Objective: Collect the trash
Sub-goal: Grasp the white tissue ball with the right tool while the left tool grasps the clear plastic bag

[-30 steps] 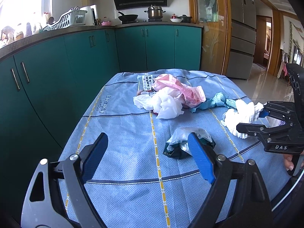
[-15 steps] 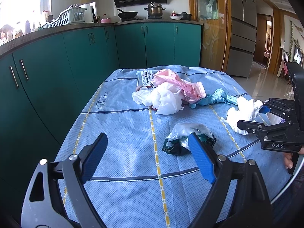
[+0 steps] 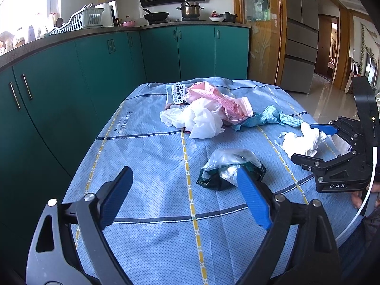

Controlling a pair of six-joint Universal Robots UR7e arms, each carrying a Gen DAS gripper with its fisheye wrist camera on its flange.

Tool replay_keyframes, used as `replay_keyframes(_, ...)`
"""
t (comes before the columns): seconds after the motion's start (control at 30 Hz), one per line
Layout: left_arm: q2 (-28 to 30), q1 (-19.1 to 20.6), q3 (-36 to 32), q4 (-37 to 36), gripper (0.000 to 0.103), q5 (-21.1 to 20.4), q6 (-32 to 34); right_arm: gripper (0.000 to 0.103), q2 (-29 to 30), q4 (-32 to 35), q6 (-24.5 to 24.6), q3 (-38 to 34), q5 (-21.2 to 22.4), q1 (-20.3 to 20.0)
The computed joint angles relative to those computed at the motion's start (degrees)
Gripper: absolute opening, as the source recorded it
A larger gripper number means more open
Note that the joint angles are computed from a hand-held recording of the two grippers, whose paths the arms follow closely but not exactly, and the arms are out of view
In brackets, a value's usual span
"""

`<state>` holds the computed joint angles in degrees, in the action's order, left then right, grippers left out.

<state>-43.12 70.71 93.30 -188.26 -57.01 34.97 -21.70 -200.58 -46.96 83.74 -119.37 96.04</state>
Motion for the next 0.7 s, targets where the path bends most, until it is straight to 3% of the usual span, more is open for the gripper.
replay_keyframes(0.33,-0.06,0.84,-0.96,-0.53,0.089,0.4,-2.47,0.081,-1.03,-2.13,0.58,1.57,1.81,-0.13)
replay_keyframes(0.47,-0.52,2.02,-2.64,4.25,0.089,-0.38,-6.6,0.085,-1.74,-2.79,2.34,2.07,2.06,-0.46)
replay_keyframes(0.7,0.72,2.08,-4.37,10.78,0.089,-3.51,-7.11,0.09,-2.66,-3.9,3.06,3.17,1.55,-0.82)
